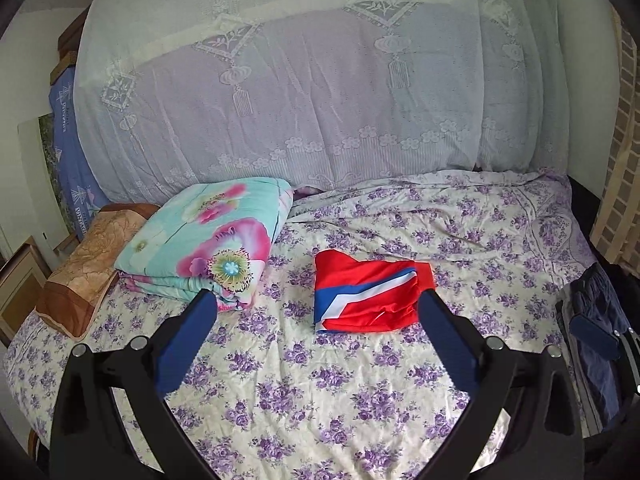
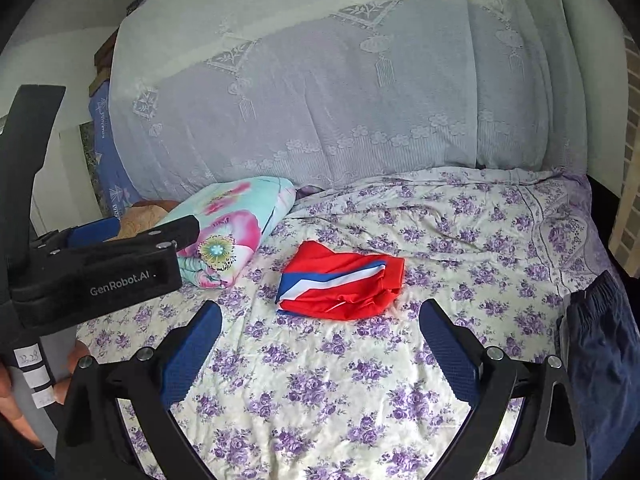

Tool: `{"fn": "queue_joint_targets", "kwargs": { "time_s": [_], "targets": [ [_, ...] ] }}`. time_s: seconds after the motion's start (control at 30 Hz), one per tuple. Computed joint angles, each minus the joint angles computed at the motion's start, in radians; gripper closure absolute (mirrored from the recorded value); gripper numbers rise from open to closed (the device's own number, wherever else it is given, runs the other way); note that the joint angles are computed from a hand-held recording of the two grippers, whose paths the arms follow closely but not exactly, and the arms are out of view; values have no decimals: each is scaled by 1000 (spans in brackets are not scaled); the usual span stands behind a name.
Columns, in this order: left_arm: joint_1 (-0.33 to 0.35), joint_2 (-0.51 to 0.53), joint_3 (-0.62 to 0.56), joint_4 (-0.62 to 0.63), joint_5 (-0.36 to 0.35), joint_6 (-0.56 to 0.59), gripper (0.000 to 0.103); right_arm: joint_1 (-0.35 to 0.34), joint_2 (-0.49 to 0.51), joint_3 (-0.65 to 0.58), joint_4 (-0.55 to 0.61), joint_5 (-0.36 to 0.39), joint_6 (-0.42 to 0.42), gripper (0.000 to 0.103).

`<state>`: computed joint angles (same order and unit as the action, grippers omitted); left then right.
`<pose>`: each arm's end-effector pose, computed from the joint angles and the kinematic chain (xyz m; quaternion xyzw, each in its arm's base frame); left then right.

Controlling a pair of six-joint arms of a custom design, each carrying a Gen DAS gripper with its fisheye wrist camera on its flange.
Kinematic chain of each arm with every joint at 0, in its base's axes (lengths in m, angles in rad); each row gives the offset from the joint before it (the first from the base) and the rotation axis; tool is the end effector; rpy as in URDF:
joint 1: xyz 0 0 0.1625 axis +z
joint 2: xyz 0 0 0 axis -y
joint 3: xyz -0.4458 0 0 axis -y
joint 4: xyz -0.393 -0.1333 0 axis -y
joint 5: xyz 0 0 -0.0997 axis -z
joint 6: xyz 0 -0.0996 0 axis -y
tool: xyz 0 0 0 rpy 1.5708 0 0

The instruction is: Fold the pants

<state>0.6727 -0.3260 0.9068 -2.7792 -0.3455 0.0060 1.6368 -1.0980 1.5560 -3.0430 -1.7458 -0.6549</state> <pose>-0.5245 -0.7081 0.1209 0.1802 0.7775 -0.4638 0.3845 0.1613 -0.6823 0.4185 0.2674 -0.8298 0.4408 0.2135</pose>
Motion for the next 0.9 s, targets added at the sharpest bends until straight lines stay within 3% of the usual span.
{"fn": "queue_joint_targets", "kwargs": {
  "time_s": [0.33, 0.63, 0.9],
  "targets": [
    [-4, 10, -28, -8, -40, 12, 5, 8, -7, 22, -53, -18, -50, 4],
    [-5, 42, -81, -55, -84, 83, 5, 6, -17, 31, -81, -27, -40, 4],
    [2, 42, -86, -41, -102, 65, 5, 7, -11, 39, -135, -41, -53, 4]
  ]
}}
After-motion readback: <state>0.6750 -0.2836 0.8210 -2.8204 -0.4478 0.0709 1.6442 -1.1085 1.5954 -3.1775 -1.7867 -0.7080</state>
